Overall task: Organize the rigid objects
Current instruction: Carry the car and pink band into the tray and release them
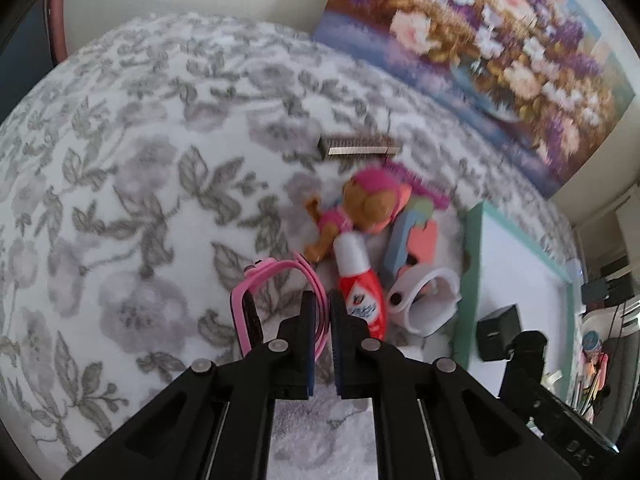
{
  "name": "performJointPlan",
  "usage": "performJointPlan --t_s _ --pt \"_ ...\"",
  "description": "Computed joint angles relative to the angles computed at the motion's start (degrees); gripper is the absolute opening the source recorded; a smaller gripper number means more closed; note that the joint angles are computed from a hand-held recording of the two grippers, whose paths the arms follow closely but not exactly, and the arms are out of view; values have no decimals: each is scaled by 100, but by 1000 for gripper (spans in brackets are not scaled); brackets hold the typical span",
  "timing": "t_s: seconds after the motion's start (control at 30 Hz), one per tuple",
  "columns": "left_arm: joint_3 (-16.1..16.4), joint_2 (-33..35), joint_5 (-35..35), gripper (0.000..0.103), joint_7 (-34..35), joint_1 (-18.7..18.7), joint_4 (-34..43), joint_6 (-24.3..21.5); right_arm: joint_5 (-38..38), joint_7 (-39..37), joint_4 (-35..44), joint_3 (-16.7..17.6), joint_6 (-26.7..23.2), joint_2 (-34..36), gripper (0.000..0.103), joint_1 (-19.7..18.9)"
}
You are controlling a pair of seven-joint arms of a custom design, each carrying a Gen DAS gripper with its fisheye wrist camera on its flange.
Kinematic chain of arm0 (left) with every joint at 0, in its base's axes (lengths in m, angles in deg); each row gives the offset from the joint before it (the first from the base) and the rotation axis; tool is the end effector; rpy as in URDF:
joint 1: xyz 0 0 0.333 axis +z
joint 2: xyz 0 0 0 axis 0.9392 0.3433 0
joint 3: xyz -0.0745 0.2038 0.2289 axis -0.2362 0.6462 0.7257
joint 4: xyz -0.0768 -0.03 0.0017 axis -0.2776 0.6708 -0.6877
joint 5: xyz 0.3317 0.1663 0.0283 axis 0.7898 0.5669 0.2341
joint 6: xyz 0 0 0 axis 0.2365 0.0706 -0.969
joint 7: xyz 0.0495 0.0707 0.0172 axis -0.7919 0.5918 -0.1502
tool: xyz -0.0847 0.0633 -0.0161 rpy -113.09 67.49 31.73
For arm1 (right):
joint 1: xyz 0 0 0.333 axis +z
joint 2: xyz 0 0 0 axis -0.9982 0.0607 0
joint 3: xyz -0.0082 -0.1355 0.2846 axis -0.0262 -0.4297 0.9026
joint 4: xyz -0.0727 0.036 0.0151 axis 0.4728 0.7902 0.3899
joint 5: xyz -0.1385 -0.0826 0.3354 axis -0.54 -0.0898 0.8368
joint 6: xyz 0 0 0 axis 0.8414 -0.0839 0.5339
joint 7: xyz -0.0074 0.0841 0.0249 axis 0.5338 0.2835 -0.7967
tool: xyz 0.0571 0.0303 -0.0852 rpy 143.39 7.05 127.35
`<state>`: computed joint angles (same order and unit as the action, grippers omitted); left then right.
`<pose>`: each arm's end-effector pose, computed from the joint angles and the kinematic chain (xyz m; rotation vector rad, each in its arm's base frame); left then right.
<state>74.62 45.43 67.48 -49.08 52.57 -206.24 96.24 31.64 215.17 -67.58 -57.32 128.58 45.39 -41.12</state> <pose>0.4369 -0.2844 0.3742 -2.2517 1.8494 -0.7373 0.3964 0.5119 0.3936 -1.6568 2.1972 -0.2065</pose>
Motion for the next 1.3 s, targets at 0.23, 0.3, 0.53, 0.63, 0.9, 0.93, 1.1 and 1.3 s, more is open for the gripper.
performJointPlan --t_s 0.23,0.3,0.53,0.63,0.9,0.93,1.1,1.3 --pt "-130 -429 1095 7 -727 89 50 167 -288 379 -269 -77 157 -238 29 -5" --pt "-200 -465 990 7 -550 72 98 180 -434 548 -396 -102 121 -348 29 -21" --pt "-349 -249 191 7 397 -192 607 -191 -695 1114 -933 -29 -303 -826 29 -282" --pt "-387 -39 34 7 673 -347 962 -391 -780 1393 -1226 35 -432 -1065 29 -443" --pt "-430 811 57 7 987 -998 2060 -987 -1295 2147 -1650 263 -1112 -1520 29 -718" --pt "-410 912 124 7 998 -1100 2186 -1060 -1349 2191 -1646 295 -1202 -1535 29 -739" --pt "-351 1263 61 7 1133 -1377 2499 -1096 -1458 2342 -1794 374 -1272 -1627 29 -860" --pt "-223 1442 122 7 1157 -1587 2569 -1082 -1435 2241 -1873 395 -1038 -1521 29 -938"
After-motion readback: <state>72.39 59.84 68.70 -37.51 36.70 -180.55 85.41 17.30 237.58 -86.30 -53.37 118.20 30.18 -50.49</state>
